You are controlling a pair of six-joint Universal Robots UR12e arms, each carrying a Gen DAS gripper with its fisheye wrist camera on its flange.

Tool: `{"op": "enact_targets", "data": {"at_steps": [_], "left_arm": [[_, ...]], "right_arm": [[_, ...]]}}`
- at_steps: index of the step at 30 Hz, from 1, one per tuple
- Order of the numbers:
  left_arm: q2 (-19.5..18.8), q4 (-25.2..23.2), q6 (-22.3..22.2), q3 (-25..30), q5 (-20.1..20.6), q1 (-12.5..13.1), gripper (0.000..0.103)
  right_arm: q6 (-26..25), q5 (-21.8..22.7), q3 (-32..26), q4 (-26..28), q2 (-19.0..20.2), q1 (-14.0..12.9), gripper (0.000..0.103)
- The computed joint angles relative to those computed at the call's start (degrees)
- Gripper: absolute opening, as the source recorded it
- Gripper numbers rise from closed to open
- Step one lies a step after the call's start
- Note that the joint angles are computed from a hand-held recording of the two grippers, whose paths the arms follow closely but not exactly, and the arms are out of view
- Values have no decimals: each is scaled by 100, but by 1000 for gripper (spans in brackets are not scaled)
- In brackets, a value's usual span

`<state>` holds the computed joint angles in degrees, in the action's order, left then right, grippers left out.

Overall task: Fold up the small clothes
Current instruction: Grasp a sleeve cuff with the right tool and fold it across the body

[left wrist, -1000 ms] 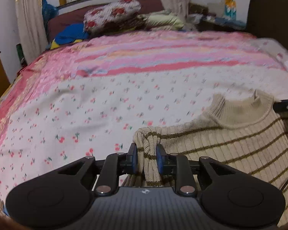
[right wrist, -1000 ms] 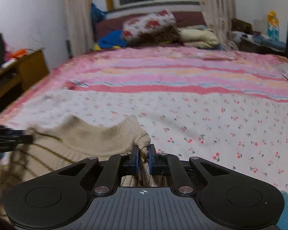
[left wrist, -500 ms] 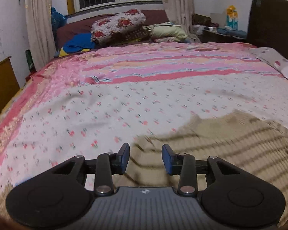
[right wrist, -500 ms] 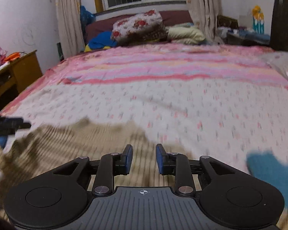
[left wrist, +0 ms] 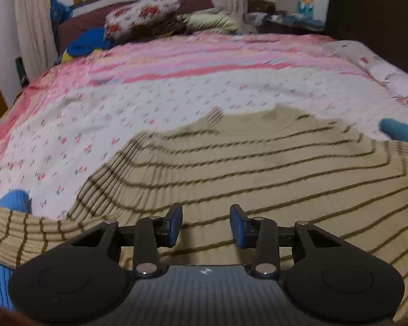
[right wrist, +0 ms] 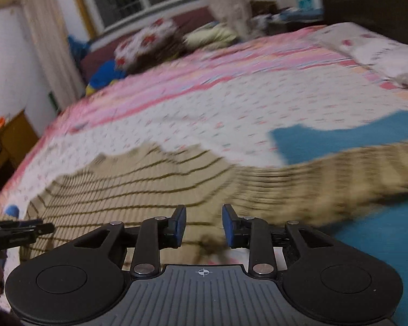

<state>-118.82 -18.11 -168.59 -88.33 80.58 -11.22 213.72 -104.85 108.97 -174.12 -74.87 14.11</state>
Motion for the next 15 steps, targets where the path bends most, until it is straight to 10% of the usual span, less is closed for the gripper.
{"op": "enact_targets", "data": {"at_steps": [15], "left_arm": [[150,-286,399,-134,-774,-480,44]], "right_arm": [[2240,-1133,1253,-565,-868,-509,32]]}}
